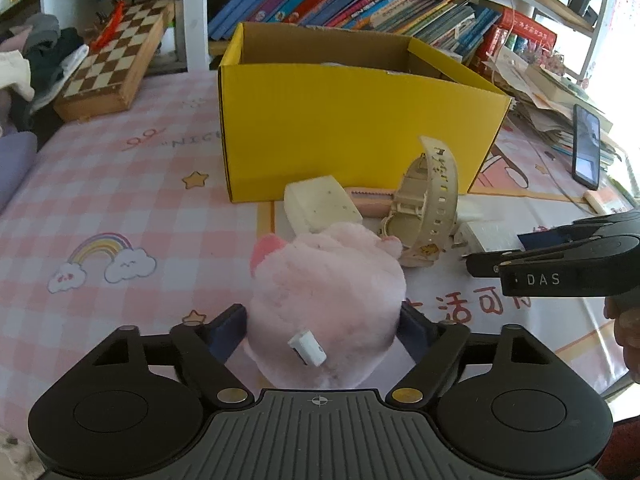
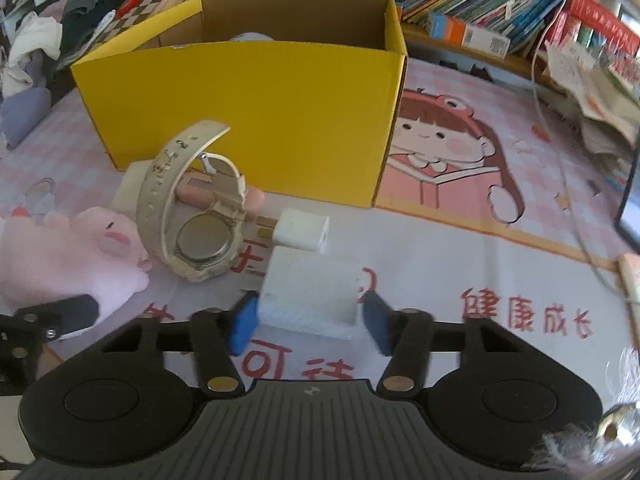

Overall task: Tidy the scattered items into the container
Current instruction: 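Close the left gripper on the plush toy while the right gripper grasps the charger block, then lift the plush toy and charger block and carry both over the yellow box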

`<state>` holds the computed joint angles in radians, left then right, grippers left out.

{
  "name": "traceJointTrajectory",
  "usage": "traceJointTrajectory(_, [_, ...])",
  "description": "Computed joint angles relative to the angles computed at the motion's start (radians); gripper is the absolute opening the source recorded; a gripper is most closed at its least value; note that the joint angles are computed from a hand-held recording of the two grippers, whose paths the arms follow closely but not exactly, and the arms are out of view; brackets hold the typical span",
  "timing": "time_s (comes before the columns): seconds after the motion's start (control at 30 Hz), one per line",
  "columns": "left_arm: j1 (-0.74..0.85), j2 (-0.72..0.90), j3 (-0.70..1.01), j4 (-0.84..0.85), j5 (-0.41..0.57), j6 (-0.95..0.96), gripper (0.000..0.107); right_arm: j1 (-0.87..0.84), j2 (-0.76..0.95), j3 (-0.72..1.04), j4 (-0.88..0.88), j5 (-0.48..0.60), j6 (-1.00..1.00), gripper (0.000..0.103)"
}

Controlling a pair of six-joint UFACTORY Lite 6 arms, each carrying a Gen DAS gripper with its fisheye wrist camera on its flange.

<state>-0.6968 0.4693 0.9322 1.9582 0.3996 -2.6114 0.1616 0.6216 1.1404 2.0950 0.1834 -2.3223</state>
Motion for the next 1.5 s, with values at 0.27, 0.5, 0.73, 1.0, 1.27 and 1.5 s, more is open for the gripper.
traceJointTrajectory(0.27, [-0.001,-0.05,-0.052,0.058,0.006,-0.068,0.064,-0.011,-0.053,-0.055,-0.081,0.001,0.087,0.048])
traceJointTrajectory(0.5, [-0.009,-0.11,-0.106,0.084,0.025,-0.098,0.062,-0.021,-0.148,-0.156,-0.038,0.027,0.05,0.048])
traceJointTrajectory(0.73, [-0.032,-0.165,-0.157,0.101,0.04,-0.114,0.062,-0.012,-0.243,-0.26,0.093,0.042,-0.073,0.048])
traceJointTrajectory(1.0, [-0.061,-0.235,-0.221,0.099,0.066,-0.114,0.062,0.007,-0.335,-0.359,0.221,0.055,-0.184,0.048])
traceJointTrajectory(1.27, [-0.087,-0.308,-0.296,0.103,0.087,-0.127,0.062,0.045,-0.417,-0.444,0.347,0.058,-0.288,0.048])
traceJointTrajectory(1.5, [-0.112,-0.374,-0.358,0.113,0.104,-0.145,0.063,0.073,-0.492,-0.517,0.45,0.06,-0.369,0.048])
